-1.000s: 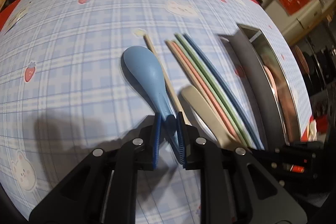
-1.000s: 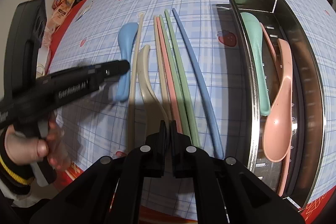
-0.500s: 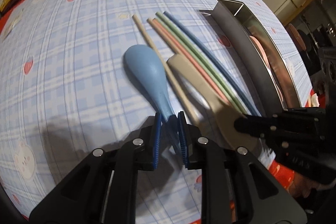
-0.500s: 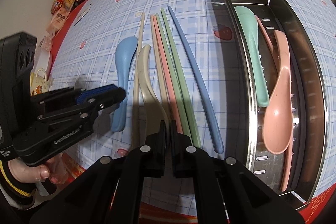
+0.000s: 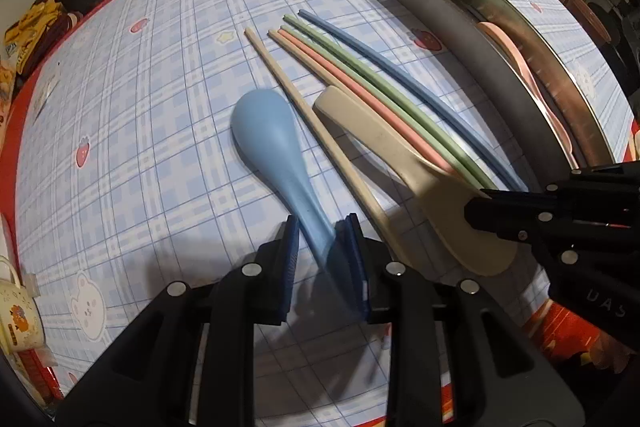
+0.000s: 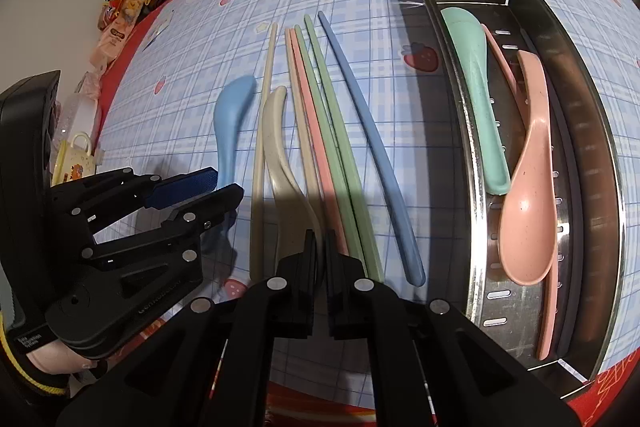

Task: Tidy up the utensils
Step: 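Lift the blue spoon with the left tool while the right tool lifts the cream spoon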

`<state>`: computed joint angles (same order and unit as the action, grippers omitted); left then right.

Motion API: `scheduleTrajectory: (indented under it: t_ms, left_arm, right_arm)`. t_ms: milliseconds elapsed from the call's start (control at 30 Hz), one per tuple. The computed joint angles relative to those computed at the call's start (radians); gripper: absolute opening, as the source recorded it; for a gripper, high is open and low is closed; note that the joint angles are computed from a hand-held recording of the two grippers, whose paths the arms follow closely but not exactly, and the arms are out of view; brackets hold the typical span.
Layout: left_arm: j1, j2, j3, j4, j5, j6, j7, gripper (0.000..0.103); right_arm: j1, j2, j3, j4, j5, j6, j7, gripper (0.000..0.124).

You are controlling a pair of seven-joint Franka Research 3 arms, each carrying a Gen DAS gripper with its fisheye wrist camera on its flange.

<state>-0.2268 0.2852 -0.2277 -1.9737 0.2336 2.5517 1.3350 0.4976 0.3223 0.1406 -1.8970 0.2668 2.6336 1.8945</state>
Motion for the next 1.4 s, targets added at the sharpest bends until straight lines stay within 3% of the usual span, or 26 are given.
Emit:
scheduleTrajectory:
  t_ms: [100, 200, 333, 600, 833, 1333, 1367, 1400]
  left_arm:
    - [0.000, 0.000, 0.001, -0.007, 0.011, 0.017, 0.008, 0.028]
    - [0.012, -0.006, -0.002, -0.023, -0.019, 0.042, 0.000, 0.021]
    - [0.115, -0.039, -0.061, -0.084, -0.311, 0.103, 0.074, 0.018]
    - [0.141, -0.104, -0.057, -0.158, -0.513, 0.128, 0.151, 0.018]
    - [0.117, -0.181, -0.030, -0.221, -0.562, 0.169, 0.185, 0.018]
    - [0.077, -0.222, -0.005, -0.230, -0.578, 0.197, 0.201, 0.017]
    - [0.075, -0.223, -0.003, -0.230, -0.576, 0.197, 0.200, 0.006]
    - [0.074, -0.221, -0.001, -0.225, -0.568, 0.183, 0.197, 0.005]
  right_arm:
    - [-0.002, -0.006, 0.001, -0.009, 0.005, 0.004, -0.005, 0.005]
    - [-0.006, -0.008, 0.004, -0.013, 0.015, 0.008, -0.010, 0.005]
    - [-0.018, -0.020, 0.012, -0.029, 0.049, 0.016, -0.028, 0.005]
    - [-0.041, -0.055, 0.038, -0.073, 0.154, 0.091, -0.098, 0.005]
    - [-0.053, -0.081, 0.047, -0.104, 0.242, 0.145, -0.143, 0.005]
    - [-0.057, -0.135, 0.045, -0.166, 0.292, 0.219, -0.173, 0.005]
    - [-0.057, -0.141, 0.045, -0.173, 0.296, 0.224, -0.176, 0.005]
    - [-0.058, -0.142, 0.045, -0.175, 0.297, 0.225, -0.176, 0.005]
